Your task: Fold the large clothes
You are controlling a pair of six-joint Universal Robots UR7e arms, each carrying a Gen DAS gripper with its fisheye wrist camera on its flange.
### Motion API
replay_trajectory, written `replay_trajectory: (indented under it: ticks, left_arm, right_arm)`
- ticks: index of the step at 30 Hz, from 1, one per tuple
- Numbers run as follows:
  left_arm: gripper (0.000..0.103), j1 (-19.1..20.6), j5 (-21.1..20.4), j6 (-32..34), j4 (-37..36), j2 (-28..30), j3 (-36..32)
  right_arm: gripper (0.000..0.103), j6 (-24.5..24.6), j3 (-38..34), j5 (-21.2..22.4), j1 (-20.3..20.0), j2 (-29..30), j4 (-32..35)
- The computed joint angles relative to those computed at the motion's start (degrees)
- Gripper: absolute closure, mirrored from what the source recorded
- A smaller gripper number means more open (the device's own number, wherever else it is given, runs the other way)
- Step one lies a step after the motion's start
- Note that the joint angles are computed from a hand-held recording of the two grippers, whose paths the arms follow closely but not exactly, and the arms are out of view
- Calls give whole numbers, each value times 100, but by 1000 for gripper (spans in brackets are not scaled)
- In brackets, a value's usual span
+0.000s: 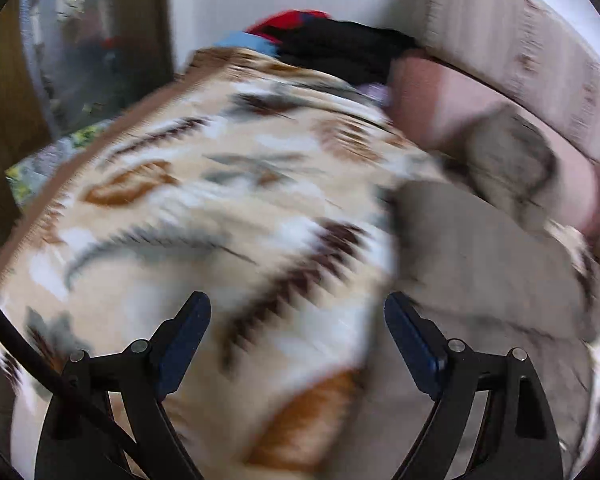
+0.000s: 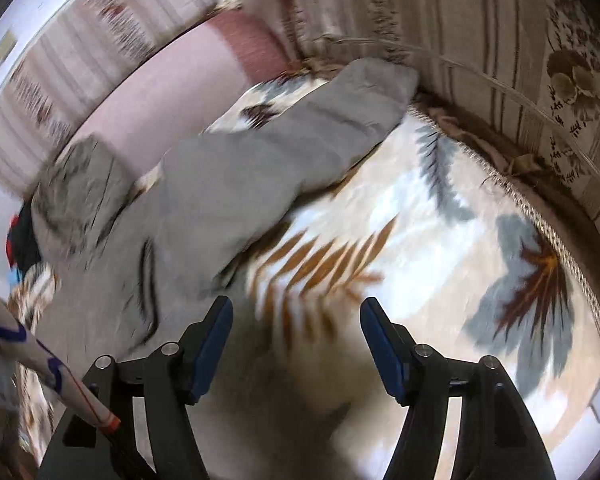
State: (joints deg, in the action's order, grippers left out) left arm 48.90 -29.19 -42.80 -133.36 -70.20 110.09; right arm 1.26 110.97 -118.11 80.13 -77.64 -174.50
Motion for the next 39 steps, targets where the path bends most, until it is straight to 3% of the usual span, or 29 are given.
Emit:
replay_trajectory:
  ticks: [3, 7, 14, 18, 20, 22, 23, 25, 29, 34, 39]
  left_arm:
    - [15, -316, -300, -219, -110, 199, 168]
    - [15, -592, -491, -494, -98, 518, 225]
    - [15, -527, -981, -815, 134, 1143, -40]
    - [15, -497, -1075, -958, 220, 1367, -182]
    - [15, -508, -1008, -1014, 413, 1451, -286]
    - [15, -521, -951, -988, 494, 1503, -343]
    - [15, -522, -944, -952, 470, 1502, -340]
    - [15, -526, -965, -862, 338, 1486, -294]
    - [15, -550, -1060, -737, 104, 1369, -148]
    - [15, -691, -1009, -726, -246, 968, 267]
    - [15, -834, -925, -827, -461, 523, 687]
  right_arm:
    - [30, 247, -396, 355, -435, 42, 257]
    - [30, 317, -1067, 375, -814, 301, 535]
    - [31, 305, -2315, 581, -1139, 916, 778]
    - [31, 307, -3127, 429, -1123, 1398, 1086]
    - [38, 358, -3426, 354, -1113, 1572, 1201]
    - [75, 498, -3667, 393, -1121, 1652, 1468]
    - [84, 549, -3683, 419, -1114, 1633, 1490]
    - [90, 400, -3646, 402, -1034, 1541, 1443]
    - [92, -150, -3425, -197, -682, 1287, 1036]
    - [93, -313, -3244, -760, -262, 883, 540]
    - [93, -796, -3168, -1185, 447, 659, 84]
